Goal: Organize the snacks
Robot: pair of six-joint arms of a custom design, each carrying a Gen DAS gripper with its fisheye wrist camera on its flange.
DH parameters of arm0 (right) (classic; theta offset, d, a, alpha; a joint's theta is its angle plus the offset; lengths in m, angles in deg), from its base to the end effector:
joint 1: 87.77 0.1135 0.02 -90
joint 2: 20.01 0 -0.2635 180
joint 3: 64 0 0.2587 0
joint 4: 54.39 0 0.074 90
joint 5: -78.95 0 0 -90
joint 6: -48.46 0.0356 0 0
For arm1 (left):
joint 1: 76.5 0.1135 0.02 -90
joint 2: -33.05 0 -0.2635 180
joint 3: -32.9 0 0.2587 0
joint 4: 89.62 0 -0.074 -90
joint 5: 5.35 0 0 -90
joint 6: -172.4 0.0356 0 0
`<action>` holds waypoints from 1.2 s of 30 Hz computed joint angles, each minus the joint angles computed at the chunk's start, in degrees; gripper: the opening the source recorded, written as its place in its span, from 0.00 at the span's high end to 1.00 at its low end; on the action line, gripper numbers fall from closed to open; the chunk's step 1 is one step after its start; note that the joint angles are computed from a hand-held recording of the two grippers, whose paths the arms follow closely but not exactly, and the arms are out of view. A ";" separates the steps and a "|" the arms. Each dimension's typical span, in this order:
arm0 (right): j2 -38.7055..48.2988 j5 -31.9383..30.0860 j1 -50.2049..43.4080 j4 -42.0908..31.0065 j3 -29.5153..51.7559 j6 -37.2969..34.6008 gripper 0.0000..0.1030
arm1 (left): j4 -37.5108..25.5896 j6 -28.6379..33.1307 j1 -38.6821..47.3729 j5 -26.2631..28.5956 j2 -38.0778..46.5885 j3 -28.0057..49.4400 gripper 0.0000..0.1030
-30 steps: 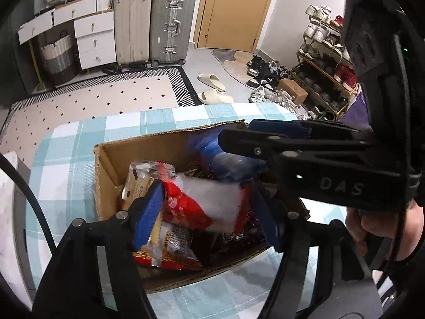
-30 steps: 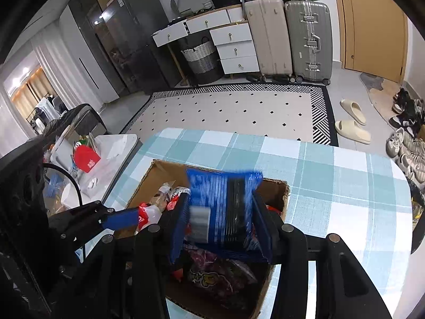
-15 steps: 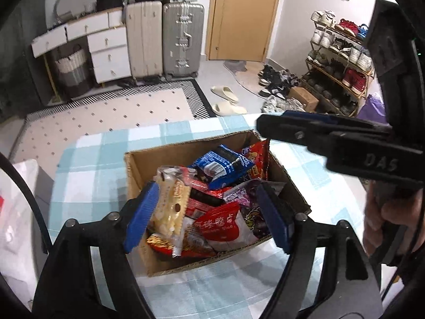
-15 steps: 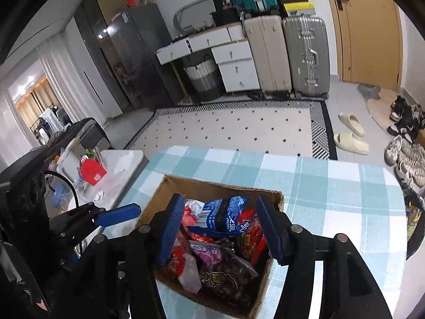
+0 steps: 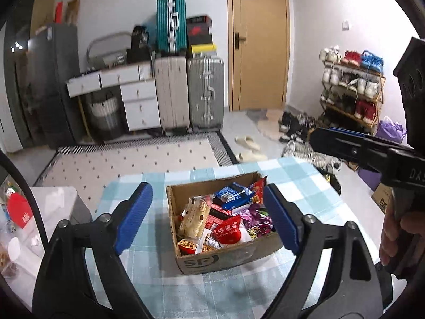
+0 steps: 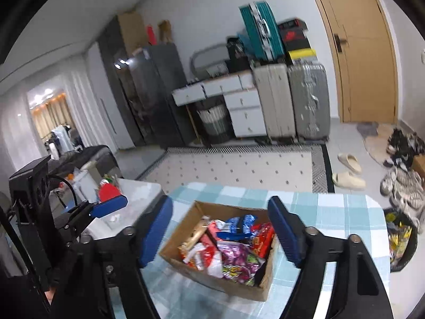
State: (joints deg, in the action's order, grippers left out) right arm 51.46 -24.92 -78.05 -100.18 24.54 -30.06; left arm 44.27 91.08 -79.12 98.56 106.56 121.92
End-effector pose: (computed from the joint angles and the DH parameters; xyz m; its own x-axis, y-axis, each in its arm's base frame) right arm 0.2733 0.0555 0.3871 -0.5380 0.1039 -0.8365 -0.2694 0.9191 0.2874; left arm 0.2872 -0.0217 0.3801 -0.4648 0.1679 -0.8694 0.3249 0.9457 0.0089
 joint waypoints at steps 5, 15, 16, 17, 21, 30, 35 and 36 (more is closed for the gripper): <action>-10.80 3.34 2.73 0.36 -5.74 0.16 0.14 | -0.85 0.85 1.64 0.65 -9.83 -5.06 0.00; -31.47 12.37 8.16 -2.24 -18.27 0.53 0.02 | -1.29 2.27 8.15 1.78 -21.18 -13.98 0.00; -33.54 12.29 8.60 -2.35 -19.89 0.56 0.02 | -1.04 2.11 9.70 2.46 -22.56 -15.62 0.00; -36.00 12.07 9.22 -2.51 -21.75 0.70 0.02 | -0.44 2.12 10.76 3.00 -23.21 -16.88 0.00; -44.98 20.16 17.34 -2.41 -29.00 2.37 0.01 | 1.34 2.29 16.76 6.37 -25.82 -22.63 0.00; -55.79 52.89 48.09 -5.33 -41.19 10.03 0.01 | 11.82 3.68 28.37 10.93 -30.04 -38.11 0.00; -57.92 59.01 53.94 -8.78 -46.99 16.66 0.01 | 17.44 6.48 31.87 13.60 -31.12 -46.85 0.00; -59.10 58.55 53.57 -9.21 -48.31 17.86 0.01 | 17.35 7.03 32.64 13.99 -31.94 -47.93 0.00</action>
